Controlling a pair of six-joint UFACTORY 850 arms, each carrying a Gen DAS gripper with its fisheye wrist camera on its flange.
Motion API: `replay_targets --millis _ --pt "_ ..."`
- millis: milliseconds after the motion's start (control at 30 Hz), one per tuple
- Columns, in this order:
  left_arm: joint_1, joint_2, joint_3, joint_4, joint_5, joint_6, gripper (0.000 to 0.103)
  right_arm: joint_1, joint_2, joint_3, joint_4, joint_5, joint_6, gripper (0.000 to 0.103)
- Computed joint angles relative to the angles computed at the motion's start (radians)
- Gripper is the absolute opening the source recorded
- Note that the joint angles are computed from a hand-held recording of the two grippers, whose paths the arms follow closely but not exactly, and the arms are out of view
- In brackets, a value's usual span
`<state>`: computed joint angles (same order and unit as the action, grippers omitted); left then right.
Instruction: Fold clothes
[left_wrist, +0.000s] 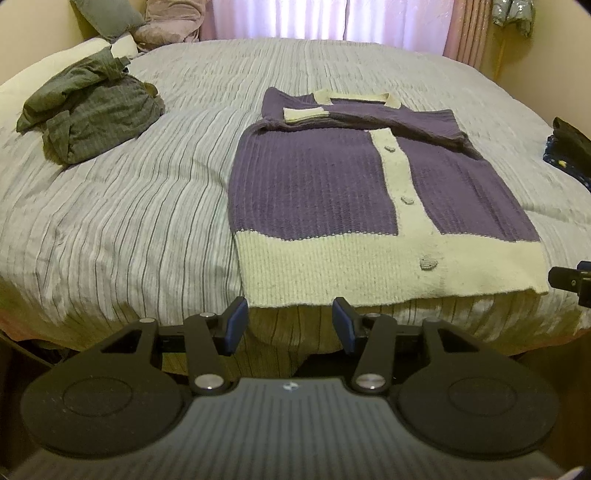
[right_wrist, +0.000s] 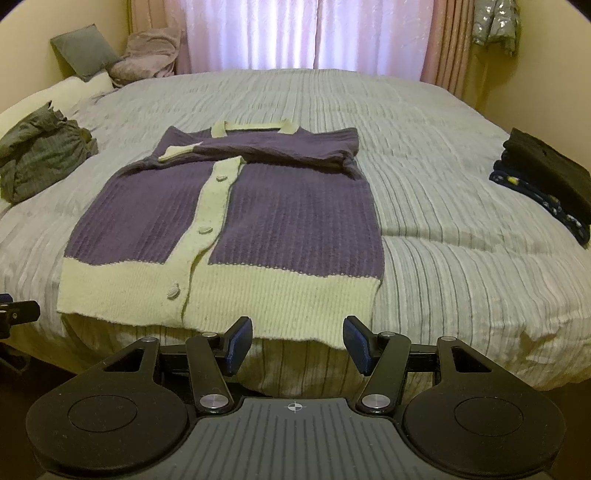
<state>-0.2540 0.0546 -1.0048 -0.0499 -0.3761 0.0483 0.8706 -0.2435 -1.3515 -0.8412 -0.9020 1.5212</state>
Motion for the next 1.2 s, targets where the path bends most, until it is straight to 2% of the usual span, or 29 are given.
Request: replay_targets --millis 367,433,500,567,700,800,900,1067,1200 --pt "0.037 -0.075 -0.049 -0.041 0.028 0.035 0.046 -0.059 -0.026 -0.009 0.053 0.034 -0.061 0.058" --pt "0.055 -0.086 -0.06 -0.11 0.045 0.104 0.047 -0.072 -0.017 0.005 0.045 0.042 -0.052 0.058" --pt "0.086 -0.099 -0.069 -0.278 0.055 0.252 0.05 -0.09 0.011 0.038 0.012 0.059 -0.008 0.058" --pt "0.116 -0.114 -0.08 -0.448 0.055 0.404 0.051 -0.111 0.054 0.099 -0.057 0.108 0.086 0.058" --pt "0.172 -0.154 -0.102 -0.727 0.026 0.632 0.05 -0.186 0.151 0.241 -0.125 0.278 0.317 0.058" --pt "0.203 -0.196 -0.125 -0.822 -0.024 0.691 0.046 -0.235 0.197 0.323 -0.149 0.409 0.412 0.058" --pt "0.226 -0.23 -0.137 -0.92 -0.071 0.754 0.046 -0.268 0.223 0.371 -0.182 0.493 0.476 0.058" --pt "0.255 -0.28 -0.153 -1.086 -0.138 0.868 0.045 -0.313 0.251 0.437 -0.426 0.624 0.785 0.058" --pt "0.267 -0.316 -0.169 -1.16 -0.166 0.905 0.045 -0.337 0.254 0.457 -0.635 0.671 1.012 0.058"
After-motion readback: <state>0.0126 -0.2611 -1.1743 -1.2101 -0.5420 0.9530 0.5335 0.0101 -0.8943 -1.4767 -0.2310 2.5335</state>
